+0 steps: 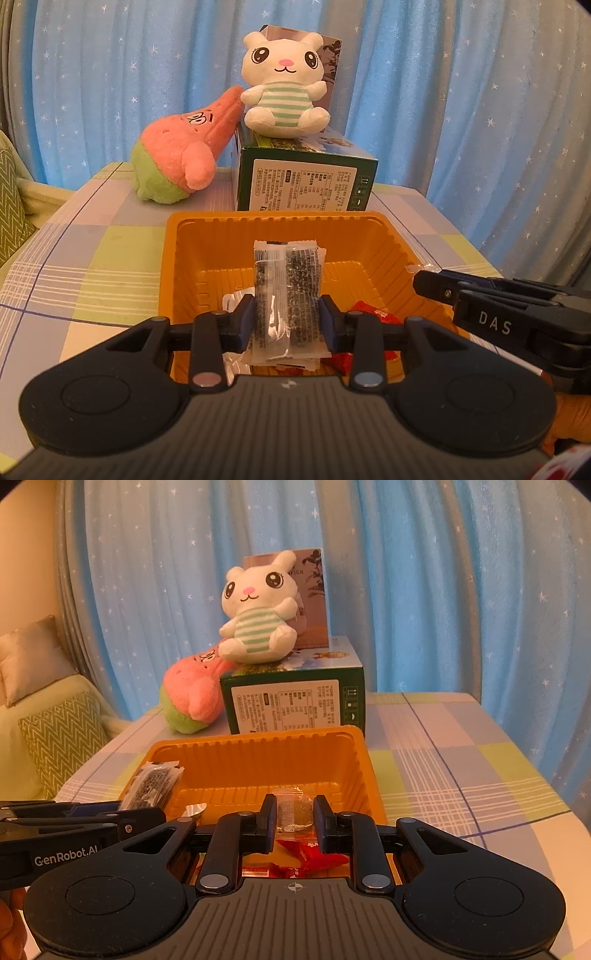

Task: Organize snacks
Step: 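Carry both snacks over the orange tray and open the left tool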

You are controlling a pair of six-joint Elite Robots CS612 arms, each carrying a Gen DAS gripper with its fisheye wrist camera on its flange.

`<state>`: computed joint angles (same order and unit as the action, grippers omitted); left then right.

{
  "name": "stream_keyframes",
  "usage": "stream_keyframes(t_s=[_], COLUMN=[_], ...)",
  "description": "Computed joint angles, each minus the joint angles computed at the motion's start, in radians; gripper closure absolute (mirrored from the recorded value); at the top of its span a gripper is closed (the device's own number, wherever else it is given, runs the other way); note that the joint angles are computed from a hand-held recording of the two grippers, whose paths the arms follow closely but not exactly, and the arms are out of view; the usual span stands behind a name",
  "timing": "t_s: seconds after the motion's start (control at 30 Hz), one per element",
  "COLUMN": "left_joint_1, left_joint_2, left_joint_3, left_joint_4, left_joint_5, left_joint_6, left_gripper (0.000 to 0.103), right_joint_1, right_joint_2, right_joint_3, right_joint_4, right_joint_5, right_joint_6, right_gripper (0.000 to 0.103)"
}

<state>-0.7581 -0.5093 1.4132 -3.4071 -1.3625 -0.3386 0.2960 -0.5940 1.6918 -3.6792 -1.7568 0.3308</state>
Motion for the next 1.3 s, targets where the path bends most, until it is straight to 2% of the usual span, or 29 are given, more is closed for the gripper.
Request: stream_keyframes(t_s=[0.2,0.47,0.57,0.6,0.67,1.3], left_joint_1=[0.010,0.021,0.025,0.026,0.023,0.021], left_joint_2=[0.016,0.031,0.038,0.039,0.037,0.037], left_joint_3=[-0.034,-0.059,-0.067,-0.067,-0.064,-0.062], left_joint_4=[0.009,0.035,0.019,0.010,0.014,0.040], left_joint_5=[-0.002,-0.035,-0.057,-0.058,-0.037,-0.010], left_joint_6=[-0.015,-0.039,-0.039,-0.039,-0.038,-0.029], left_gripper=[0.070,0.069,0.069,0.063,0.056,0.056], right_joint_1=[-0.014,-0.029,-0.032,-0.032,-0.033,-0.032], right_joint_2=[0.009,0.021,0.022,0.021,0.021,0.022], right_joint_3=[-0.022,-0.046,-0.046,-0.045,-0.043,-0.046], right_joint_4=[0.016,0.049,0.054,0.054,0.050,0.043], right_joint_5=[0.027,0.061,0.069,0.070,0.072,0.077], right_joint_6=[0.033,0.078,0.093,0.095,0.099,0.110], right_gripper=[0.082,0.082,0.082,0.082,0.082,0.082])
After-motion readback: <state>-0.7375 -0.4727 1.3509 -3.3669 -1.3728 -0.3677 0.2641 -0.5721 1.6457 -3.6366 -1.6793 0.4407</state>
